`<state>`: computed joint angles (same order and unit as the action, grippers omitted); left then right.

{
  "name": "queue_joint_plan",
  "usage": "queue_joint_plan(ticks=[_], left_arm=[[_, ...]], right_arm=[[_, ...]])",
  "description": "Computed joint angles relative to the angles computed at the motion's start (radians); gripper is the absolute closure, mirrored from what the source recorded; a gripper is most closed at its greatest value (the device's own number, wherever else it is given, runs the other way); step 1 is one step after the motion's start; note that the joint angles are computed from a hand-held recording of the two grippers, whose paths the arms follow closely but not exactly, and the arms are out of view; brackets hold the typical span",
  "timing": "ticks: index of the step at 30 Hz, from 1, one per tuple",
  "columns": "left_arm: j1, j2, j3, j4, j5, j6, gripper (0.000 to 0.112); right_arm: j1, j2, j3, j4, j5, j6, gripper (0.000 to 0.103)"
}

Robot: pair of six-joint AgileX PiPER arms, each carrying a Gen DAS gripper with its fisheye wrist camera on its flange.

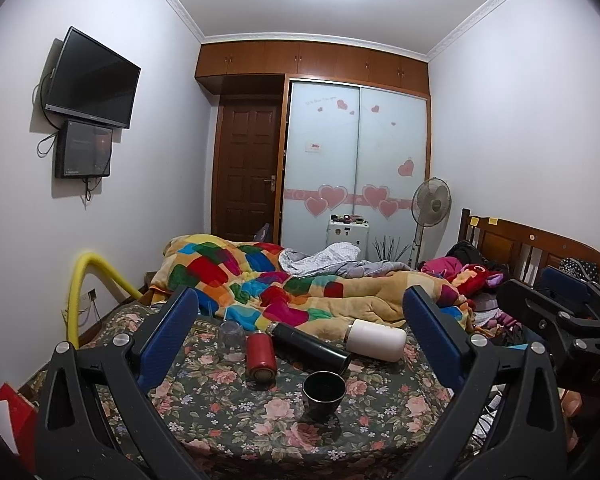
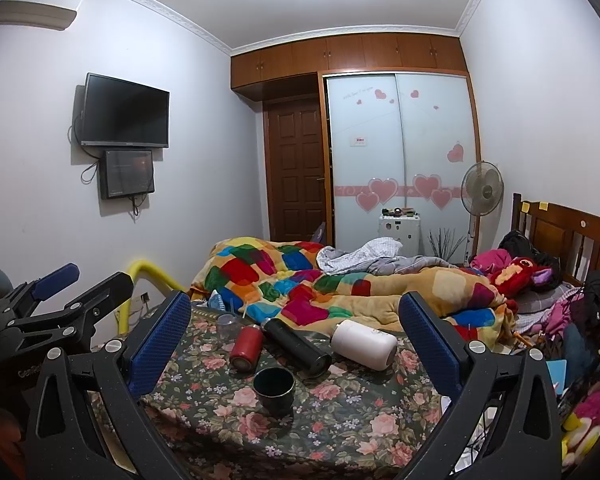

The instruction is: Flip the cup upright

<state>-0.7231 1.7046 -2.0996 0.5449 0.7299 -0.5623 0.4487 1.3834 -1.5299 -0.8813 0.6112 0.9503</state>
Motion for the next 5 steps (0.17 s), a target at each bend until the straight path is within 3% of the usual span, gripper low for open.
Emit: queue_joint_plan(ticks=[5], left_arm=[[0.019,-0.012,0.033,0.005,-0.022,-0.025,0.009]], right_arm=[[-0.007,0.032,-0.030,0.040,0.006,-0.035,0.000]])
